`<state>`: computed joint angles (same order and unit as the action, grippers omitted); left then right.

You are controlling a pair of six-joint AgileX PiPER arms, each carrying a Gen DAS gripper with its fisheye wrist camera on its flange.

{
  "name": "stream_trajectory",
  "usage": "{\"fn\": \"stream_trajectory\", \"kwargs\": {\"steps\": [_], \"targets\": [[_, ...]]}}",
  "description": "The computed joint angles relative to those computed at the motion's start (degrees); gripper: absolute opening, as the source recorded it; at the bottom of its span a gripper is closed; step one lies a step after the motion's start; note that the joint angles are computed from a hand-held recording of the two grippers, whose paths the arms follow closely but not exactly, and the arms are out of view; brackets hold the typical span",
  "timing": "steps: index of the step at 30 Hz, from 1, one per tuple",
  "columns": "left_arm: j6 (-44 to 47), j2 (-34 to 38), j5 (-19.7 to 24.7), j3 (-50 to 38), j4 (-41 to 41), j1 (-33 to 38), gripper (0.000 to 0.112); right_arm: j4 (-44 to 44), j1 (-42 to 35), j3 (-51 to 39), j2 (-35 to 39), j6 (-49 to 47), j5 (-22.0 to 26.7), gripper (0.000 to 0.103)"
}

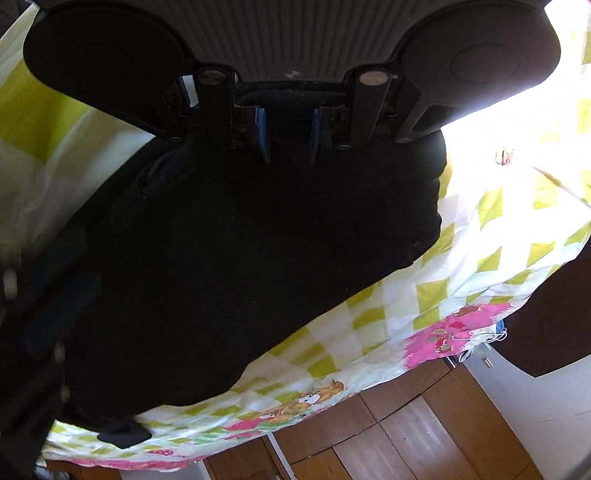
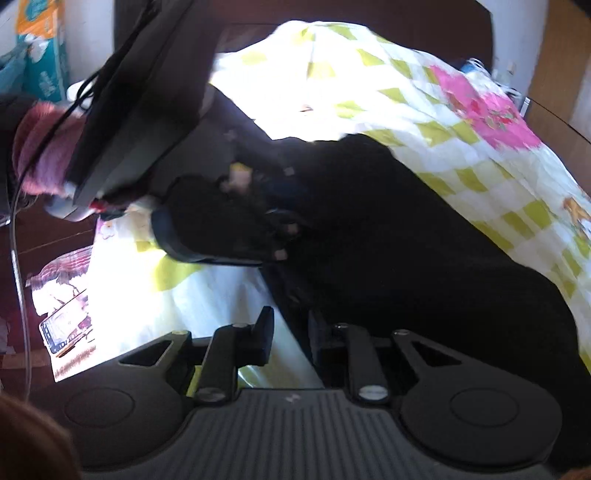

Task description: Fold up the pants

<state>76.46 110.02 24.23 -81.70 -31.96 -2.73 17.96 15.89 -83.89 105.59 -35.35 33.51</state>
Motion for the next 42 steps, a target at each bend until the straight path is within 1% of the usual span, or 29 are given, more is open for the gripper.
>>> {"fn": "stream_trajectory", "kwargs": {"steps": [2, 3, 5, 7, 9, 12, 13, 14, 16, 17, 19, 20, 22, 25, 28, 29, 30, 31, 33, 34, 35, 36, 37, 39, 40, 41, 42], "targets": [[-3.61, -1.46, 0.56, -0.03, 1.27, -0.51, 0.038, -2.08, -4.4, 1.35, -3.22, 4.75, 0.9, 0.019], [-4.05, -1.9, 1.23, -0.54, 0.15, -0.9, 0.038, -3.83, -6.76, 1.45, -4.3, 7.82, 1.52, 0.02], [-4.61, -1.97, 3.28, -2.3, -1.86, -2.42, 0.038, -9.71, -11.55, 0.64, -5.38, 15.69, 2.82, 0.02], [-4.73, -1.41, 5.67, -4.52, -3.98, -4.89, 0.038, -15.58, -16.56, -0.74, -5.45, 22.21, 3.15, 0.023], [-4.61, -0.62, 6.93, -6.02, -5.35, -7.89, 0.038, -21.71, -21.08, -4.41, -3.37, 29.36, 5.1, 0.024], [-6.37, 1.46, 10.53, -9.84, -7.08, -12.5, 0.038, -21.52, -27.52, -12.59, 2.06, 32.76, 7.57, 0.025], [-6.06, 1.95, 10.87, -10.65, -7.94, -13.86, 0.038, -21.99, -28.9, -16.11, 4.47, 34.7, 8.62, 0.025], [-6.18, 2.46, 10.86, -11.49, -8.86, -15.58, 0.039, -21.0, -30.42, -20.17, 7.22, 35.2, 9.91, 0.025], [-9.27, 4.67, 12.28, -15.38, -9.09, -18.35, 0.039, -18.07, -33.74, -27.57, 12.55, 36.81, 11.59, 0.027], [-12.26, 6.21, 13.29, -18.19, -8.68, -19.81, 0.039, -16.37, -35.29, -32.55, 15.96, 37.47, 13.67, 0.027], [-16.93, 10.0, 16.86, -25.03, -8.47, -21.68, 0.039, -14.69, -37.27, -39.83, 21.0, 40.59, 16.73, 0.027], [-18.05, 11.38, 17.24, -27.25, -8.39, -22.77, 0.04, -13.08, -38.43, -42.83, 23.02, 41.27, 17.91, 0.027], [-19.6, 12.98, 16.98, -29.51, -7.6, -24.81, 0.041, -8.68, -40.75, -46.87, 25.98, 41.96, 18.94, 0.027], [-22.96, 15.18, 17.81, -32.83, -4.34, -26.75, 0.041, -2.07, -43.85, -54.51, 30.84, 42.95, 21.47, 0.028], [-25.6, 16.25, 17.41, -34.02, -0.51, -28.79, 0.041, 3.49, -46.19, -56.35, 32.59, 44.59, 20.49, 0.028], [-26.48, 16.38, 17.5, -34.23, 0.73, -29.19, 0.041, 4.16, -46.5, -56.1, 32.73, 44.79, 19.31, 0.026], [-27.56, 16.58, 17.86, -34.69, 1.94, -29.53, 0.041, 3.23, -46.41, -55.64, 32.63, 45.5, 17.92, 0.011], [-28.06, 16.22, 17.68, -34.08, 2.58, -29.75, 0.041, 2.24, -46.43, -57.09, 33.38, 46.66, 18.17, 0.004], [-29.17, 16.2, 17.74, -34.35, 4.02, -30.13, 0.041, 3.42, -47.54, -64.31, 37.14, 49.11, 21.86, 0.002], [-29.52, 16.51, 18.05, -34.98, 4.53, -30.09, 0.041, 4.81, -48.34, -65.48, 37.77, 49.53, 22.44, 0.002], [-29.85, 16.54, 18.09, -35.14, 4.92, -30.2, 0.041, 5.96, -49.1, -64.37, 37.0, 49.13, 22.14, 0.002], [-29.84, 16.49, 17.88, -35.07, 5.12, -30.28, 0.041, 6.88, -49.67, -60.96, 34.98, 47.66, 20.84, 0.003], [-29.31, 16.41, 17.37, -34.73, 4.99, -30.28, 0.041, 8.13, -50.28, -55.58, 31.92, 45.06, 18.6, 0.006], [-29.27, 16.55, 16.64, -34.52, 5.32, -30.52, 0.041, 10.44, -51.65, -49.69, 28.48, 41.73, 17.77, 0.01], [-29.77, 17.12, 16.92, -35.31, 5.45, -30.55, 0.041, 11.44, -52.29, -46.75, 27.0, 40.63, 17.26, 0.014], [-30.18, 17.42, 17.16, -35.72, 5.46, -30.56, 0.042, 12.13, -52.79, -44.98, 26.3, 40.0, 16.94, 0.026], [-30.53, 17.57, 17.12, -35.89, 5.59, -30.6, 0.042, 13.02, -53.23, -43.57, 26.02, 39.24, 16.35, 0.033]]}}
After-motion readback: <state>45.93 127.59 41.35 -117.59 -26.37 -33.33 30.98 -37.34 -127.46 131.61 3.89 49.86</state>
